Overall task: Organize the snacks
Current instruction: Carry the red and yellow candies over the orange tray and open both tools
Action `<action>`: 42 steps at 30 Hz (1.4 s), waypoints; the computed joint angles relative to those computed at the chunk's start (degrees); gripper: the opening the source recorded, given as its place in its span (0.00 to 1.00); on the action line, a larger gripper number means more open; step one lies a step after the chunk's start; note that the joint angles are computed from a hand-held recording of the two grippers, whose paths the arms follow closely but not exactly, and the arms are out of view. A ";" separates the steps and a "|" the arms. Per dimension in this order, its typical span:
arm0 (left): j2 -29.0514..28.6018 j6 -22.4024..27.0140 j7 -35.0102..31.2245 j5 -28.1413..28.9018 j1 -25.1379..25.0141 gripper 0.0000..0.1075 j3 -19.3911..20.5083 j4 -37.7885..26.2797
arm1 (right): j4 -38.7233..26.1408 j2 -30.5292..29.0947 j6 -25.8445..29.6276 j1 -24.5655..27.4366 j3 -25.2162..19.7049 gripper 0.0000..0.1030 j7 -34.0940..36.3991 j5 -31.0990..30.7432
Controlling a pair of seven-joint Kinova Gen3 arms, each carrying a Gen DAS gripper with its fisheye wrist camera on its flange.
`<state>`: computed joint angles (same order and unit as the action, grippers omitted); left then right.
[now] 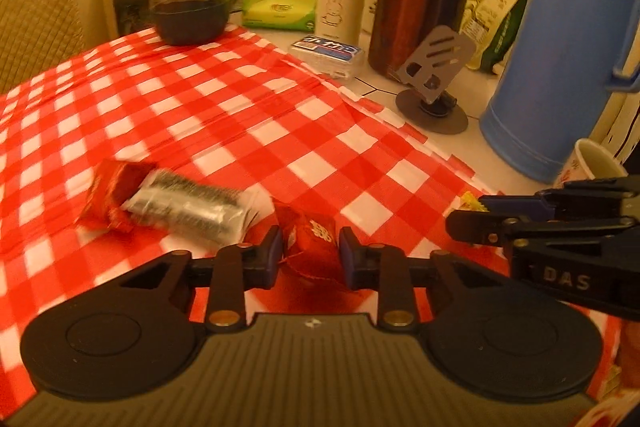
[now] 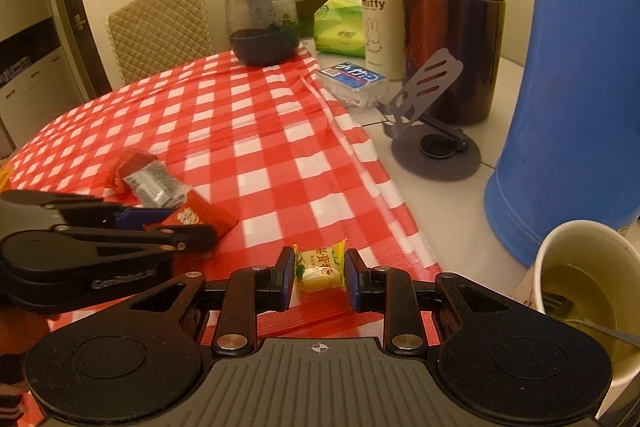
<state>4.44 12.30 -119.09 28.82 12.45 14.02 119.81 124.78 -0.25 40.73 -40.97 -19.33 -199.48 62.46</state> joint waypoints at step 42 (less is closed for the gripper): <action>-28.98 21.67 18.73 -12.65 0.49 0.21 -12.74 5.91 | -13.64 -3.58 13.68 -7.17 -8.04 0.26 10.42 -8.76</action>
<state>-24.54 33.97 -100.36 16.17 12.95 1.28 125.72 111.15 -3.84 54.40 -48.14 -27.37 -189.06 53.69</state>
